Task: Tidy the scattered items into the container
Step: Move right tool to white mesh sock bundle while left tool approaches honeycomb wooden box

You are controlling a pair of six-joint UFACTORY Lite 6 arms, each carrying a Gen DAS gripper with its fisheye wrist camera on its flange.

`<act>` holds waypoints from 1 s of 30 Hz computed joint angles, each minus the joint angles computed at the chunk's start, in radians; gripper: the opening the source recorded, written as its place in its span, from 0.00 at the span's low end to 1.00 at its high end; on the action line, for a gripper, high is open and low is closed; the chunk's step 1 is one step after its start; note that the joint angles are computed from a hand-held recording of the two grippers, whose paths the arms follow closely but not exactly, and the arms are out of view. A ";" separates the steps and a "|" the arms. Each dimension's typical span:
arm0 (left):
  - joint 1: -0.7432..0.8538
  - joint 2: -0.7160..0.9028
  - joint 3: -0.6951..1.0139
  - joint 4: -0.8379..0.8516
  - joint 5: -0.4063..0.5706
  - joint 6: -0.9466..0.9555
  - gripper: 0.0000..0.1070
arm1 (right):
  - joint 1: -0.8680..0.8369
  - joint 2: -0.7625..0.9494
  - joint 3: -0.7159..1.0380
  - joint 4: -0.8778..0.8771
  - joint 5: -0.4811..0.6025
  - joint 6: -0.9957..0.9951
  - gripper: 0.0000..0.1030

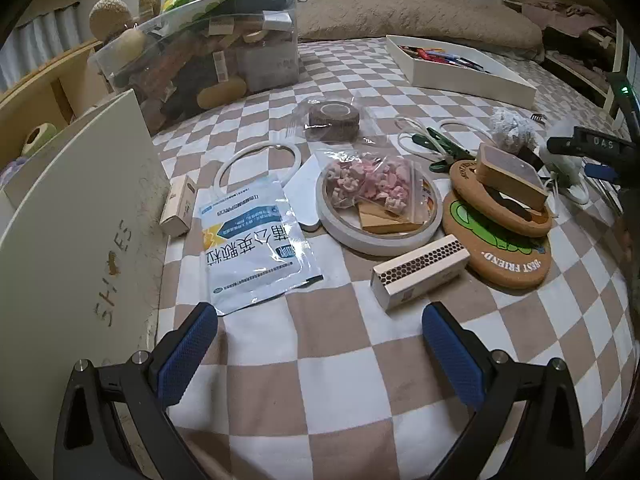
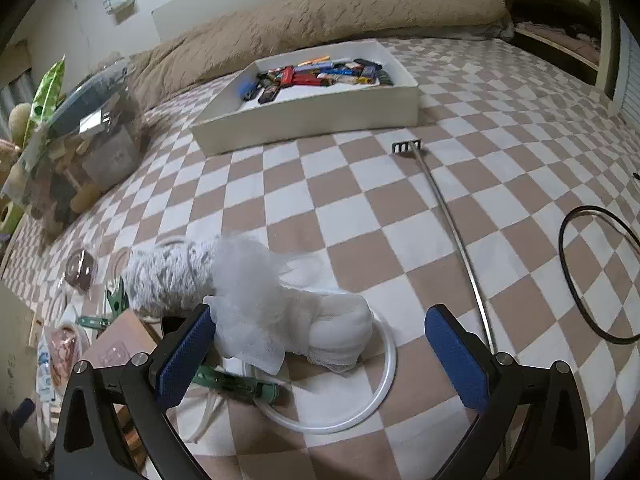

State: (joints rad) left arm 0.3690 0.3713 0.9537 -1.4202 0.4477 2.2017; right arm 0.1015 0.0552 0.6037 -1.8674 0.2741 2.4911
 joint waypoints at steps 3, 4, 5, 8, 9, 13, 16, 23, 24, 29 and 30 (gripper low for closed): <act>-0.006 0.007 0.002 -0.053 -0.011 0.049 0.96 | 0.016 0.014 0.019 0.073 0.012 -0.085 1.00; -0.008 0.012 0.008 -0.056 -0.014 0.048 0.96 | 0.022 0.025 0.031 0.101 0.015 -0.117 1.00; -0.009 0.022 0.018 -0.057 -0.019 0.042 0.96 | 0.028 0.039 0.044 0.128 0.017 -0.148 1.00; -0.016 0.046 0.050 -0.022 -0.022 -0.008 0.96 | 0.038 0.066 0.070 0.165 0.012 -0.198 0.81; -0.020 0.050 0.055 -0.023 -0.026 -0.010 0.96 | 0.037 0.071 0.075 0.165 0.001 -0.202 0.75; -0.029 0.053 0.052 -0.049 -0.044 0.018 0.96 | 0.044 0.075 0.083 0.204 -0.006 -0.252 0.64; -0.033 0.047 0.040 -0.083 -0.055 0.051 0.96 | 0.022 0.034 0.047 0.097 -0.035 -0.140 0.55; 0.029 0.027 0.067 0.183 0.183 -0.203 0.96 | -0.013 -0.056 -0.023 -0.092 -0.061 0.079 0.39; 0.020 0.018 0.060 0.189 0.191 -0.218 0.96 | -0.012 -0.062 -0.027 -0.091 -0.063 0.082 0.39; -0.055 0.009 0.046 0.165 0.142 -0.289 0.96 | -0.017 -0.090 -0.043 -0.119 -0.079 0.120 0.39; -0.067 0.019 0.055 0.156 0.125 -0.307 0.96 | -0.016 -0.094 -0.048 -0.127 -0.078 0.134 0.39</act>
State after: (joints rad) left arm 0.3020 0.3907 1.0083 -1.2642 0.5722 1.8946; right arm 0.0853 -0.0388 0.5556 -1.9942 0.1960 2.6249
